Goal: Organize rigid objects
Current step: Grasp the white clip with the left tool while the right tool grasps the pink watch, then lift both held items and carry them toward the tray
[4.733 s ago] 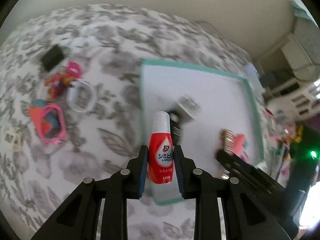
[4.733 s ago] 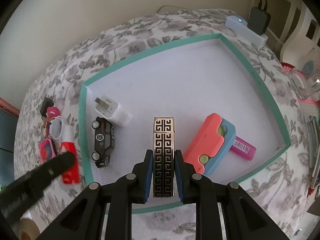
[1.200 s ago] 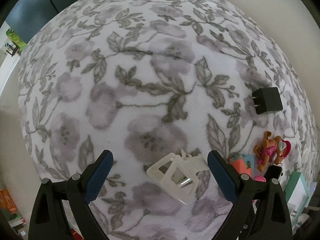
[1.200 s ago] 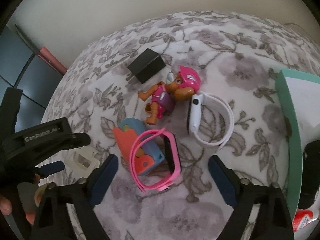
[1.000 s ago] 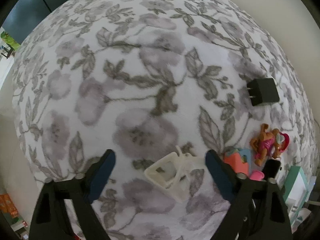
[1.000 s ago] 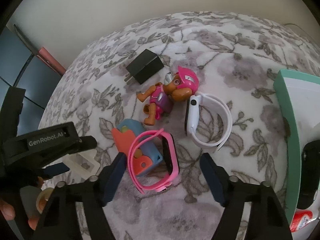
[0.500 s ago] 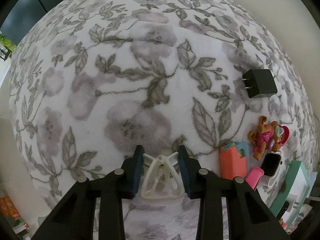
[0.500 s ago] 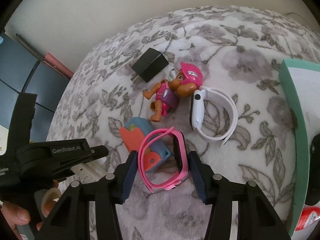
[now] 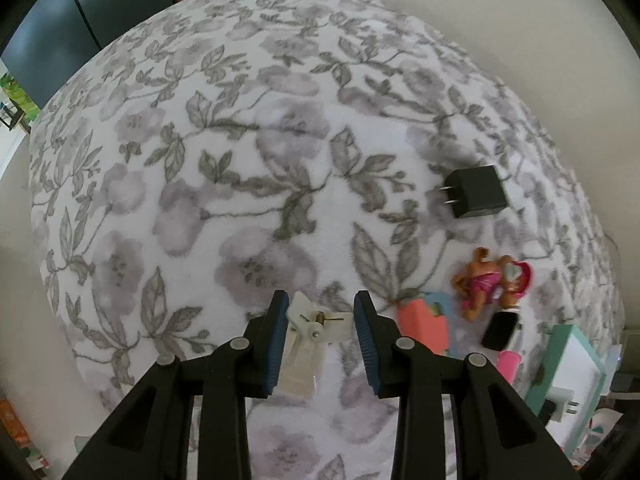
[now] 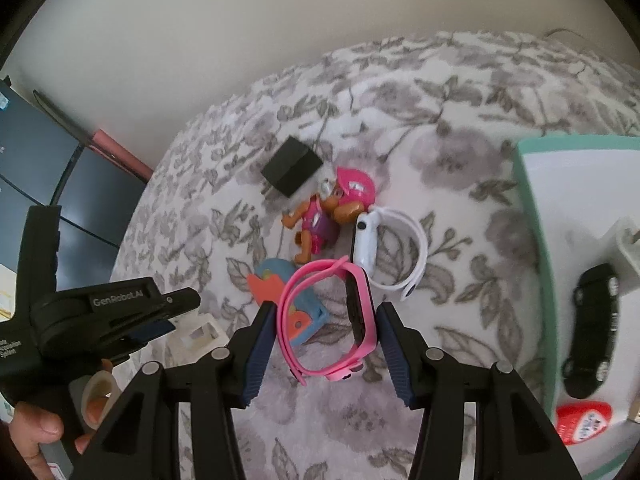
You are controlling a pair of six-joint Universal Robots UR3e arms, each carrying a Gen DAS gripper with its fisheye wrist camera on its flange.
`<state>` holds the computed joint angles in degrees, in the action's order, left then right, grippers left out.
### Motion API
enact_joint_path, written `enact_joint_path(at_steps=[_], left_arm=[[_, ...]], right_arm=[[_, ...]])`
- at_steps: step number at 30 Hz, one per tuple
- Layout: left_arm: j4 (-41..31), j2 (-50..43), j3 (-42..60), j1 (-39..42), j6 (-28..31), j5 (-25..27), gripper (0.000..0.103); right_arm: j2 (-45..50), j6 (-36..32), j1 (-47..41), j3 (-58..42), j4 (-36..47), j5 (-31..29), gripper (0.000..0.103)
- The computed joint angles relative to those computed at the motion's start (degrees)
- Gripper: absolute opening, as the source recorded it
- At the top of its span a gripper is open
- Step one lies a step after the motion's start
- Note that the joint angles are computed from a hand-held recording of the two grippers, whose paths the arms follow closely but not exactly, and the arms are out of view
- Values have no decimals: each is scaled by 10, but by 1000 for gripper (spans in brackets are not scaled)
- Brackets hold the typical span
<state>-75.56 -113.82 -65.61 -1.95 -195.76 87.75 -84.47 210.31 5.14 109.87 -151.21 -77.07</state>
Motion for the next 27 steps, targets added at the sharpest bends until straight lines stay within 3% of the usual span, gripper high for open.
enact_joint_path(at_steps=[6, 11, 22, 23, 26, 27], left_arm=[[4, 35, -11, 14, 17, -44, 15], [5, 40, -12, 12, 18, -44, 15], [9, 32, -17, 15, 12, -47, 16], [11, 30, -17, 15, 10, -46, 20], [17, 23, -17, 14, 4, -38, 52], [18, 22, -19, 17, 1, -42, 57]], right_arm=[[-55, -14, -7, 10, 28, -18, 54], [-78, -27, -10, 17, 44, -32, 54], [-114, -27, -48, 52, 40, 2, 54], [-116, -28, -50, 54, 40, 5, 54], [-117, -29, -54, 56, 40, 7, 54], [-118, -30, -55, 57, 40, 8, 54]])
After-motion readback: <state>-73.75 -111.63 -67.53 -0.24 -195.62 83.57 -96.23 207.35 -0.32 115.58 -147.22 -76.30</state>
